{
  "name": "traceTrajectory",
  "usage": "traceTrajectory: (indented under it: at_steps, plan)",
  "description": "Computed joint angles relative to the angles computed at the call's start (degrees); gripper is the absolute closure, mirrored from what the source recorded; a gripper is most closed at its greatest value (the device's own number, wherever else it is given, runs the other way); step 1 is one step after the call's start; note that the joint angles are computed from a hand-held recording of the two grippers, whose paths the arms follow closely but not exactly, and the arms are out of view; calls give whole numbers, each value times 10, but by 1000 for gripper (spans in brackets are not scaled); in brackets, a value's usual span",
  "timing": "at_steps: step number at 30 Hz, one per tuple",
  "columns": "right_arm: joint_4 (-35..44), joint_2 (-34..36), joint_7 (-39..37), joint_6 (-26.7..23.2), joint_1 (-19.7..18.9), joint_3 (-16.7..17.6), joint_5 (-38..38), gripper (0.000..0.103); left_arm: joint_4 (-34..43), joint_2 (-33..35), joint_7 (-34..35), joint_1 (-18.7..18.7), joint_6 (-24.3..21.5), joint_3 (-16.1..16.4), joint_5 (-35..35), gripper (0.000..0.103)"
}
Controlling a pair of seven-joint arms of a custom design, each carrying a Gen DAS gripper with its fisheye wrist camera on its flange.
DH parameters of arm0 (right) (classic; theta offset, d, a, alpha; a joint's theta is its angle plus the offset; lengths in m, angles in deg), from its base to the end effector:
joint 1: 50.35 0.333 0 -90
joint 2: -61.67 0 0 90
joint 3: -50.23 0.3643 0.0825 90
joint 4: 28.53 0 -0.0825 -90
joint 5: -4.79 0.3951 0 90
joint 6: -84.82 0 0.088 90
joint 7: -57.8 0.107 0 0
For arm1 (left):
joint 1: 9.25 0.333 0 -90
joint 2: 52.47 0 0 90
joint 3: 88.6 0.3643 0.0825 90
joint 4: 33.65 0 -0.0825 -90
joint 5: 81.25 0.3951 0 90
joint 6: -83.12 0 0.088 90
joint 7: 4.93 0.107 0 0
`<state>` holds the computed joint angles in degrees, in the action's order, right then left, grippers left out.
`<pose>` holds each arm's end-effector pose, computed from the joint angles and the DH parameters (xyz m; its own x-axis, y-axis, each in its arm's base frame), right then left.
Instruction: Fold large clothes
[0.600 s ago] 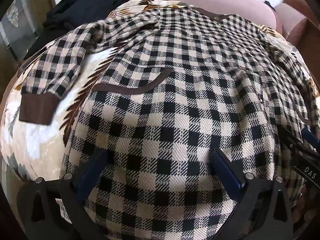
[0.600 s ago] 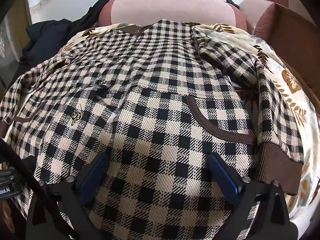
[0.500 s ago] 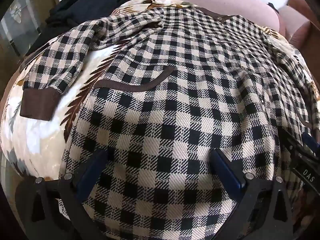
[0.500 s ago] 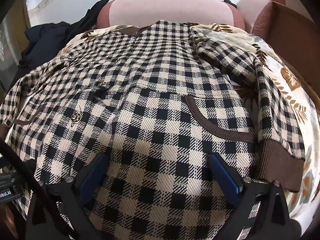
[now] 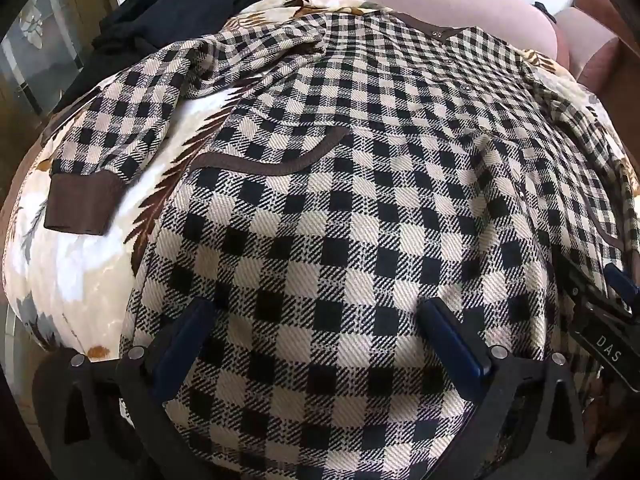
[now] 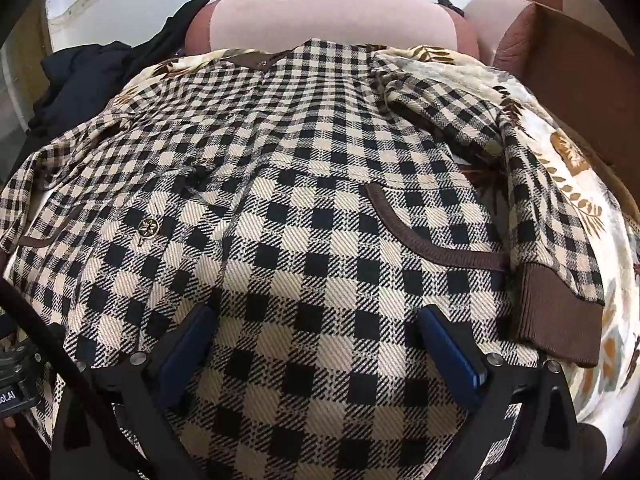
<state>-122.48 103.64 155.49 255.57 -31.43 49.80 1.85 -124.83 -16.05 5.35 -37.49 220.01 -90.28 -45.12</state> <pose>0.7310 0.2495 0.2846 0.2485 -0.9680 -0.0359 -0.8005 -0.1843 -0.5703 0.6556 -0.3667 0.3115 0.4347 -0.9003 -0.0239 -0.8061 -0.3771 -0.4561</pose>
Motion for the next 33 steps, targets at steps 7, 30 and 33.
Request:
traceTrajectory:
  at_steps: [7, 30, 33]
  plan:
    - [-13, -8, -11, 4, -7, 7, 4, 0, -7, -4, -8, -2, 1, 2, 8, 0]
    - [-33, -15, 8, 23, 13, -16, -7, 0, -6, -2, 2, 0, 3, 0, 5, 0]
    - [-37, -15, 14, 32, 20, -25, -10, 0, -3, -1, 6, 1, 1, 0, 4, 0]
